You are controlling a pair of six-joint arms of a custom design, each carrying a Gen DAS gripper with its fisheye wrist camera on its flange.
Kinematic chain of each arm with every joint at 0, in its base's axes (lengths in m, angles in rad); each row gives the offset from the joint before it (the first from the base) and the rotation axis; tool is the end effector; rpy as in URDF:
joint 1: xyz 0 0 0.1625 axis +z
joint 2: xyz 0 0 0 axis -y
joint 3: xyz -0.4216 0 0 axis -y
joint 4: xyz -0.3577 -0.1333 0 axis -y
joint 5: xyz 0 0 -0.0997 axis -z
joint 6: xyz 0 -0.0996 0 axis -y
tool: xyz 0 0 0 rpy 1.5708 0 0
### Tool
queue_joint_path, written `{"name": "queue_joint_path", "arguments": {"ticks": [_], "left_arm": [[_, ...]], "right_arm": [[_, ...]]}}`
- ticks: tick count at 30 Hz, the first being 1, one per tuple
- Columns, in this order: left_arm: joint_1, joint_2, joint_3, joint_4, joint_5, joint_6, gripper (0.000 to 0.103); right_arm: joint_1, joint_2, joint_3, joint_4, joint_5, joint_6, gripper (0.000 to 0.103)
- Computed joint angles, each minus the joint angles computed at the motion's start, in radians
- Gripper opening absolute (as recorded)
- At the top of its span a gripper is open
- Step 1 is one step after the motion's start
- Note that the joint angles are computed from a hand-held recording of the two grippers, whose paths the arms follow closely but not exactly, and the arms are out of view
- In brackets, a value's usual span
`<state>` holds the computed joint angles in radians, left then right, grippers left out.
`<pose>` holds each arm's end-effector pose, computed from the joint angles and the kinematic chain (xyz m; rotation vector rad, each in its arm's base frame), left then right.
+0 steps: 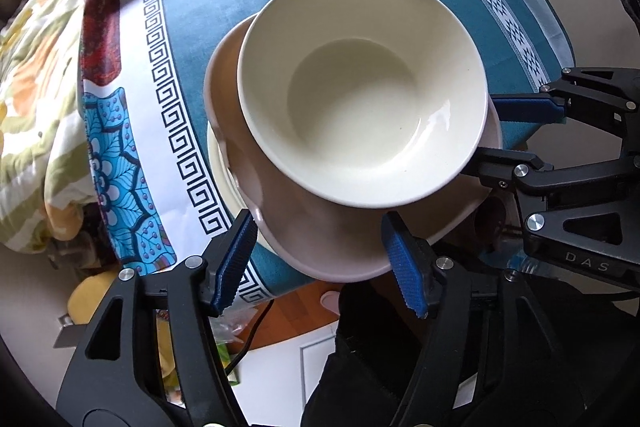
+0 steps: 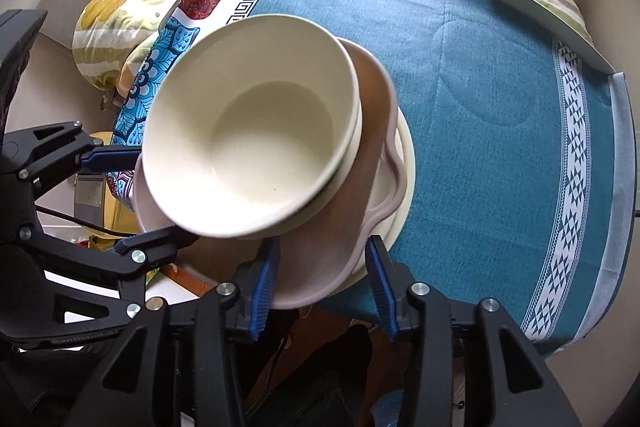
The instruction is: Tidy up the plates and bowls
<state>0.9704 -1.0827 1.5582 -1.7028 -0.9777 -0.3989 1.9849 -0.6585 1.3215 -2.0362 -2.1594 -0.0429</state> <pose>-0.1728 -0.5868 0.2598 0.3777 2.4377 0.0144 0.3518 -0.6066 0.0995 0.6462 -2.4437 -0.1048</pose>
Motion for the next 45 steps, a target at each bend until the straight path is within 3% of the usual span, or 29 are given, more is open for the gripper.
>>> {"name": "queue_joint_path", "arguments": {"ticks": [5,10,16,20,22,24,26,29,31,32,39,45], "left_arm": [[-0.029,-0.041,0.032,-0.009,0.021,-0.046,0.062],[-0.078,-0.098,0.089,-0.029,0.050,-0.145,0.062],[-0.209,-0.220,0.212,-0.107,0.102,-0.346,0.062],[-0.350,-0.296,0.304,-0.163,0.225,-0.456,0.062],[-0.427,-0.330,0.351,-0.176,0.315,-0.512,0.070],[-0.514,-0.361,0.393,-0.144,0.420,-0.596,0.094],[-0.601,-0.388,0.427,-0.071,0.525,-0.691,0.103],[-0.687,-0.396,0.414,0.110,0.613,-0.824,0.103],[-0.719,-0.387,0.375,0.282,0.639,-0.955,0.103],[-0.731,-0.388,0.370,0.307,0.648,-0.979,0.103],[-0.792,-0.394,0.390,0.298,0.699,-1.045,0.103],[-0.808,-0.380,0.397,0.303,0.698,-1.067,0.103]], "right_arm": [[0.007,-0.043,0.047,-0.040,0.004,-0.001,0.040],[0.024,-0.117,0.136,-0.149,0.024,-0.065,0.040],[0.065,-0.264,0.291,-0.336,0.031,-0.124,0.041],[0.104,-0.368,0.399,-0.506,0.007,-0.164,0.066],[0.122,-0.416,0.450,-0.586,-0.008,-0.178,0.080],[0.144,-0.458,0.497,-0.674,-0.027,-0.189,0.089],[0.167,-0.489,0.538,-0.763,-0.044,-0.209,0.091],[0.217,-0.513,0.600,-0.950,-0.105,-0.288,0.091],[0.247,-0.520,0.639,-1.092,-0.146,-0.347,0.091],[0.260,-0.523,0.654,-1.144,-0.161,-0.370,0.091],[0.288,-0.550,0.705,-1.290,-0.192,-0.399,0.091],[0.300,-0.565,0.716,-1.290,-0.214,-0.380,0.091]]}}
